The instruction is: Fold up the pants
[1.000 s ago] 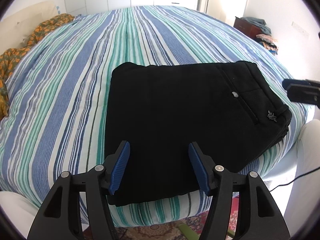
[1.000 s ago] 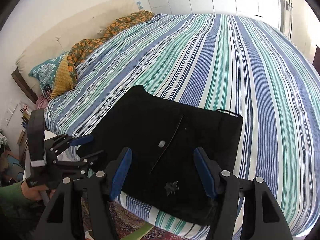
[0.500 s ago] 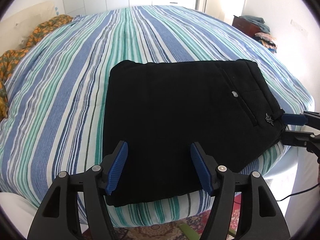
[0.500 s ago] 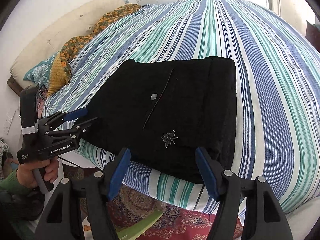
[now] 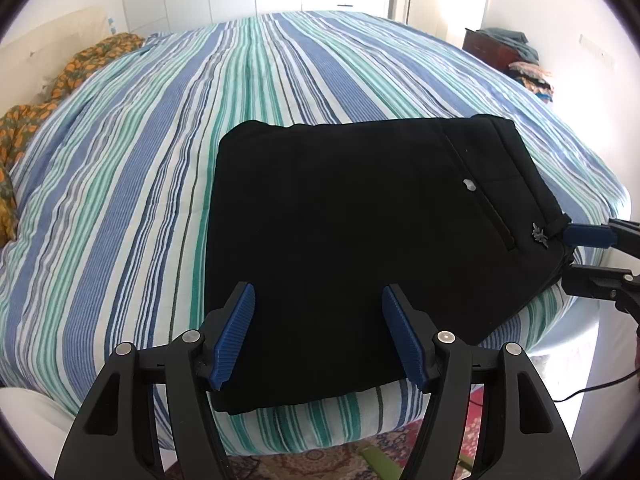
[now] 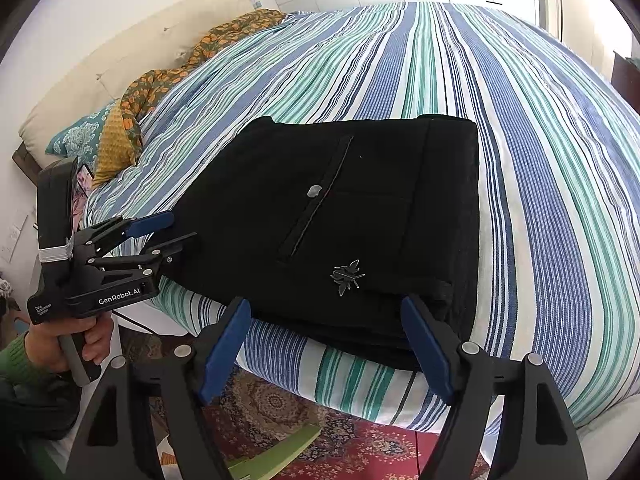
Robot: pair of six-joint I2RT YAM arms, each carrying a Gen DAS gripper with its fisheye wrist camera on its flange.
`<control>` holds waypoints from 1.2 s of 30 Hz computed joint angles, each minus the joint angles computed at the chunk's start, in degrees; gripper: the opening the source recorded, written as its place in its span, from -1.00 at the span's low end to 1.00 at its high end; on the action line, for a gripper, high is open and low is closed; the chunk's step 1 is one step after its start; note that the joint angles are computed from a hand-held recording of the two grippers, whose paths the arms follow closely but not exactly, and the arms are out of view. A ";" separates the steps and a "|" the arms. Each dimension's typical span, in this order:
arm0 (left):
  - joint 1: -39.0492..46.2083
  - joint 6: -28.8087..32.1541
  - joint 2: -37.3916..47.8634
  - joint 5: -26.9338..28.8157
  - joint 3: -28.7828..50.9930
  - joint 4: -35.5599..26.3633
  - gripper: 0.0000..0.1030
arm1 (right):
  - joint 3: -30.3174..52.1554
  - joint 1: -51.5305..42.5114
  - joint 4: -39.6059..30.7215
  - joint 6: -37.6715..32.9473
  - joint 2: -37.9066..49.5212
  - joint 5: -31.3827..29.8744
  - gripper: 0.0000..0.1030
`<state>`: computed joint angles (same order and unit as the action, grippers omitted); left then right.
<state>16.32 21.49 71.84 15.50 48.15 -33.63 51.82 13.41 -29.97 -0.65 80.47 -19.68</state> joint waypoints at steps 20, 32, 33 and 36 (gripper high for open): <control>-0.21 -0.27 -0.09 -0.15 -0.06 0.01 0.33 | -0.54 -0.09 0.26 0.10 -0.65 -0.18 0.55; -0.22 0.31 -0.19 -0.31 -0.31 0.14 0.33 | -0.77 1.47 0.75 0.41 -0.85 1.07 0.72; -0.22 0.31 -0.19 -0.31 -0.31 0.14 0.33 | -0.82 1.50 0.85 0.54 -0.83 1.00 0.74; -0.13 0.48 -0.17 -0.25 -0.30 0.09 0.34 | -0.91 1.76 0.90 0.41 -0.88 1.37 0.75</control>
